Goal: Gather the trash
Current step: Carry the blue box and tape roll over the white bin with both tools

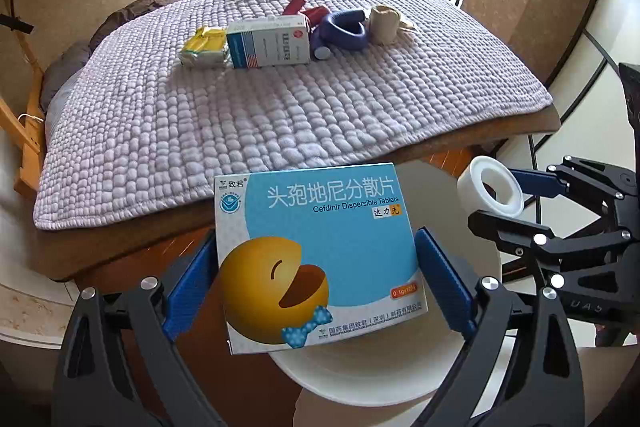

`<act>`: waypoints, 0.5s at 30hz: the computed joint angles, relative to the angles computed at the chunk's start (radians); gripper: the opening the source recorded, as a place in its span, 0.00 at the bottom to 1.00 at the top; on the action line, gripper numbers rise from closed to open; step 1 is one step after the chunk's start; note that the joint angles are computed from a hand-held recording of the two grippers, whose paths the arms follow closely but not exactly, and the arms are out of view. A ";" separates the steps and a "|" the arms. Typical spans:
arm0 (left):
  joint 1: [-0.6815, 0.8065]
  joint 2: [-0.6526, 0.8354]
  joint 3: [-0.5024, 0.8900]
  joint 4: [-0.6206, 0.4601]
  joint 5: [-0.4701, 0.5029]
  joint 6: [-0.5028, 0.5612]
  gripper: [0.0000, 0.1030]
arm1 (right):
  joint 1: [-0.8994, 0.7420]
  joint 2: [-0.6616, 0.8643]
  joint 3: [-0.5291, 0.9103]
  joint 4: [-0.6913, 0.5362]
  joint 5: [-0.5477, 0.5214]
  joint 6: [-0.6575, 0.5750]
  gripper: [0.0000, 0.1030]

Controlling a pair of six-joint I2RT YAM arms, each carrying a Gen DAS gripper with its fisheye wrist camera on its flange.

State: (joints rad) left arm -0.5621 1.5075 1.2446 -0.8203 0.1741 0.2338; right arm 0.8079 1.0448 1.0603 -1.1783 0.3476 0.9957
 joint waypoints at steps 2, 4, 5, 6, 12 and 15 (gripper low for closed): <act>-0.004 -0.007 -0.011 -0.001 -0.001 0.002 0.93 | 0.009 -0.001 -0.002 -0.003 0.000 0.011 0.48; -0.006 -0.012 -0.022 0.001 -0.002 0.003 0.93 | 0.017 -0.003 -0.008 -0.003 -0.001 0.020 0.48; -0.008 -0.014 -0.027 0.000 -0.002 0.004 0.93 | 0.021 -0.003 -0.010 -0.004 -0.002 0.025 0.48; -0.009 -0.016 -0.032 0.002 -0.003 0.007 0.93 | 0.028 -0.005 -0.015 -0.004 -0.002 0.032 0.48; -0.016 -0.027 -0.068 0.010 -0.009 0.009 0.93 | 0.043 -0.006 -0.038 0.006 -0.012 0.048 0.48; -0.015 -0.024 -0.084 0.017 -0.006 0.009 0.93 | 0.044 -0.008 -0.051 0.013 -0.021 0.052 0.48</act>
State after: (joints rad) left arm -0.5775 1.4840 1.1608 -0.8032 0.1681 0.2430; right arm 0.8517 1.0372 1.0094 -1.1655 0.3267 1.0479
